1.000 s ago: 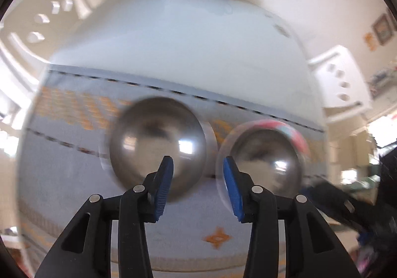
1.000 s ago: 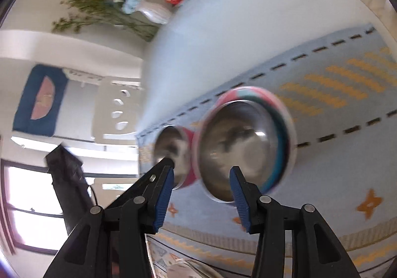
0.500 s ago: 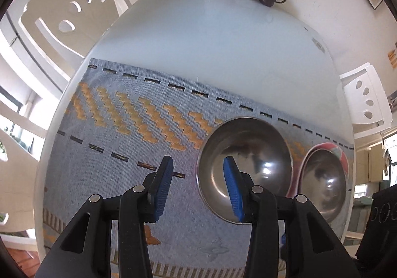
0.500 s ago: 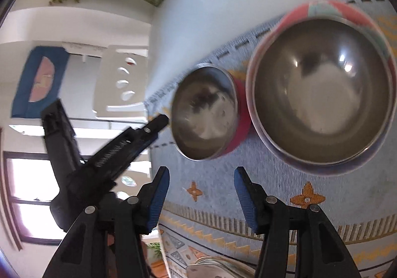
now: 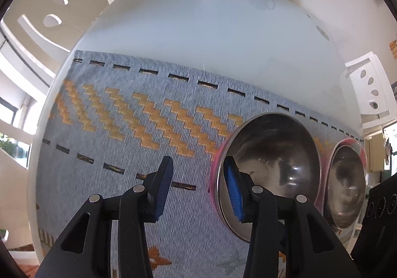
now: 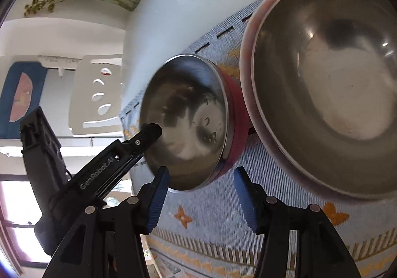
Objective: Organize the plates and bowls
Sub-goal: 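Grip the magenta steel bowl rim with the left tool while the right tool grips it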
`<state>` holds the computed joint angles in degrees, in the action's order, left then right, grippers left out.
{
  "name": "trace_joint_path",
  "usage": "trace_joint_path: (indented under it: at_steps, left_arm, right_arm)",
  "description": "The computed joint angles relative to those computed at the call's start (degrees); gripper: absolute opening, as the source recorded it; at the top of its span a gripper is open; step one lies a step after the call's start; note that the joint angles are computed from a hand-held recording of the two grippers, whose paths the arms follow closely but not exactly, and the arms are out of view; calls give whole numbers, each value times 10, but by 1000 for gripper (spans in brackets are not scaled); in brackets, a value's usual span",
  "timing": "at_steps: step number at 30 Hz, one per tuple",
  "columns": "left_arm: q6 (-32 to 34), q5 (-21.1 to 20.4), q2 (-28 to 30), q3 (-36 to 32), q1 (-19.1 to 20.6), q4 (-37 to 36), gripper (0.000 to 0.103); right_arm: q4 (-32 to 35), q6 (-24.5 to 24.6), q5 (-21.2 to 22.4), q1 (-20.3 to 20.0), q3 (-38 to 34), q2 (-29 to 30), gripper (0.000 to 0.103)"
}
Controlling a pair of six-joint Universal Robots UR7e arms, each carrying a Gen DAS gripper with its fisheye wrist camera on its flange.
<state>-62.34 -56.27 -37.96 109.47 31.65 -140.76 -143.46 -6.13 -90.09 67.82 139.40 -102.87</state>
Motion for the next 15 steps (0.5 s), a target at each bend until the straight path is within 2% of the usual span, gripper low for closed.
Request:
trace_joint_path:
  at_steps: [7, 15]
  left_arm:
    - [35, -18, 17, -5, 19, -41, 39]
    - [76, -38, 50, -34, 36, -75, 42]
  right_arm:
    - [-37, 18, -28, 4, -6, 42, 53]
    - [-55, 9, -37, 11, -13, 54, 52]
